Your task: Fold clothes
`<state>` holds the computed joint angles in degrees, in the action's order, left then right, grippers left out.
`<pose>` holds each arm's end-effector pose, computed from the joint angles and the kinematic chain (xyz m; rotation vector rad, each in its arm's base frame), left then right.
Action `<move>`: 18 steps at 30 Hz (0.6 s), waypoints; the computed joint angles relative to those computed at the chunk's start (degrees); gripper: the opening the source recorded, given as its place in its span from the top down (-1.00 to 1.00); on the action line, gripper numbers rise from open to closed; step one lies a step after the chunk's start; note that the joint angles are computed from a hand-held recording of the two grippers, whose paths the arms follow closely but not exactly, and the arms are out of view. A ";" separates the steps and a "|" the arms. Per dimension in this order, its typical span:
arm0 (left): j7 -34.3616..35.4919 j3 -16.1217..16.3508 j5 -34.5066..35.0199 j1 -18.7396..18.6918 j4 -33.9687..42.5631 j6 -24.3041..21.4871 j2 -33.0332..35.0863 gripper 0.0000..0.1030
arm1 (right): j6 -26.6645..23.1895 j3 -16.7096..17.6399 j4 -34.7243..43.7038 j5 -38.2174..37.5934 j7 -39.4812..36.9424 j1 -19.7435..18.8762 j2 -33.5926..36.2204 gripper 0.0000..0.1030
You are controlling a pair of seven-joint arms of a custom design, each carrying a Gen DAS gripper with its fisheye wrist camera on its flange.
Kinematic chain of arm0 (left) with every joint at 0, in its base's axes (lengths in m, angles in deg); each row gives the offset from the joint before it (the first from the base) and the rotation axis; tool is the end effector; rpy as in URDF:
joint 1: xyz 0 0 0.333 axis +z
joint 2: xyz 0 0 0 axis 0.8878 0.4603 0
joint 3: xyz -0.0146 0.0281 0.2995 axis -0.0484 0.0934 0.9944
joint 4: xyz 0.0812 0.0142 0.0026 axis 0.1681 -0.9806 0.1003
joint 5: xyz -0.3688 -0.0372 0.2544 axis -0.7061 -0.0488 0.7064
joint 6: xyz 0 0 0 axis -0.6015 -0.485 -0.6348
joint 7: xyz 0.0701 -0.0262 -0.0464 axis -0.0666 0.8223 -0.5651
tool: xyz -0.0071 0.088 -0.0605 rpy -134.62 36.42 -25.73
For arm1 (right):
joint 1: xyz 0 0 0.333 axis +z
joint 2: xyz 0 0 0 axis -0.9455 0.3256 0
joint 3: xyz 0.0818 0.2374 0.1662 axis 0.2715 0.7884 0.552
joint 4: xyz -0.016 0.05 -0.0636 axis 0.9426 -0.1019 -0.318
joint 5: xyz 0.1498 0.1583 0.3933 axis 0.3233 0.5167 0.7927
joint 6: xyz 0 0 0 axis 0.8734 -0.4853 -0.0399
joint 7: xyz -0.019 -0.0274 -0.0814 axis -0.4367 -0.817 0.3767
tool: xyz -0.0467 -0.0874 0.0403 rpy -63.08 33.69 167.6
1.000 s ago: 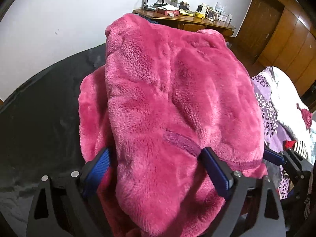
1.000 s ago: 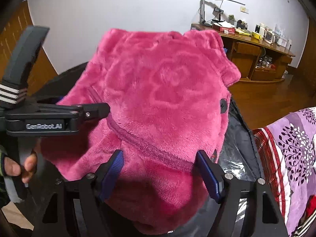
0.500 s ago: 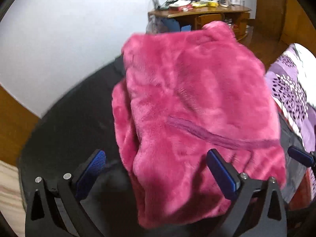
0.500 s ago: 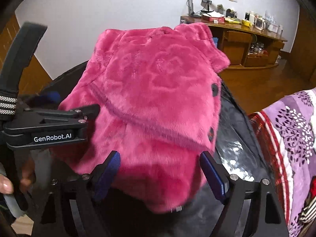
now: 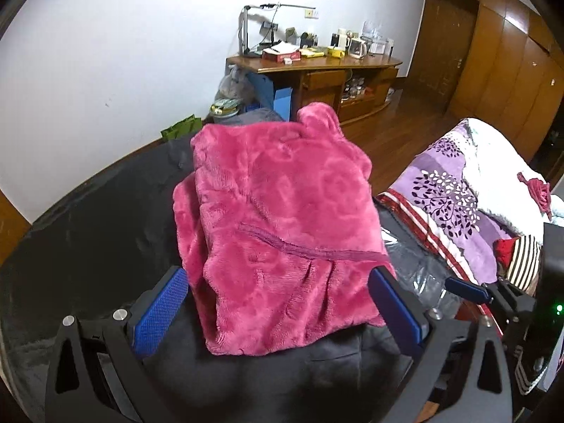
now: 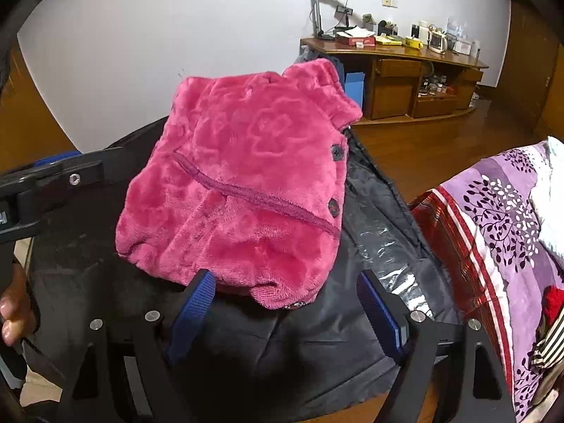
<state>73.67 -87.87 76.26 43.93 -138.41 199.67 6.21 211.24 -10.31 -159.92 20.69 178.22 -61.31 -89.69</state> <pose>0.5524 -0.3723 0.6404 -1.4379 2.3011 -0.8006 0.4483 0.1859 0.5382 -1.6712 2.0644 -0.4876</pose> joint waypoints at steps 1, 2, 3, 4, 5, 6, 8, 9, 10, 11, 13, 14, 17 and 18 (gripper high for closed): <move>-0.37 -0.15 0.54 -0.15 0.87 0.07 0.63 -0.99 | -0.14 0.21 0.14 -0.22 0.20 -0.05 -0.17 -0.64; -0.38 -0.17 0.70 -0.18 0.95 0.28 0.61 -0.99 | -0.23 0.32 0.17 -0.37 0.32 -0.05 -0.40 -0.64; -0.25 -0.17 0.67 -0.19 0.66 0.55 0.28 -0.99 | -0.27 0.39 0.17 -0.45 0.41 -0.02 -0.60 -0.64; 0.02 -0.20 0.68 -0.24 0.94 0.96 0.65 -0.99 | -0.24 0.41 0.21 -0.53 0.39 0.00 -0.69 -0.64; 0.03 -0.27 0.83 -0.32 1.37 1.26 1.18 -0.99 | -0.18 0.39 0.27 -0.60 0.30 0.01 -0.72 -0.64; 0.21 -0.27 0.69 -0.32 1.17 1.46 0.87 -0.99 | -0.10 0.40 0.42 -0.66 0.17 0.04 -0.66 -0.64; 0.47 -0.26 0.60 -0.33 0.96 2.04 0.47 -0.99 | 0.07 0.43 0.84 -0.82 -0.17 0.10 -0.39 -0.64; 0.61 -0.25 0.56 -0.34 0.85 2.33 0.27 -0.99 | 0.17 0.42 1.02 -0.95 -0.39 0.09 -0.25 -0.64; 0.73 -0.24 0.52 -0.34 0.70 2.66 0.05 -0.99 | 0.27 0.41 1.21 -1.08 -0.63 0.09 -0.10 -0.64; 0.74 -0.22 0.58 -0.33 0.29 3.27 -0.32 -0.99 | 0.37 0.45 1.33 -1.18 -0.75 0.09 -0.03 -0.64; 0.85 -0.23 0.95 -0.38 -0.48 4.85 -0.88 -0.99 | 0.74 0.33 1.50 -1.26 -1.12 0.07 0.22 -0.64; 0.68 -0.26 1.56 -0.42 -0.93 5.49 -1.28 -0.99 | 0.79 0.38 1.56 -1.27 -1.13 0.09 0.22 -0.64; 0.31 -0.40 3.29 -0.61 -1.61 6.41 -1.95 -0.99 | 1.02 0.32 1.61 -1.25 -1.31 0.07 0.28 -0.64; 0.23 -0.42 3.36 -0.66 -1.46 6.34 -1.85 -0.99 | 1.11 0.40 1.64 -1.29 -1.25 0.02 0.35 -0.64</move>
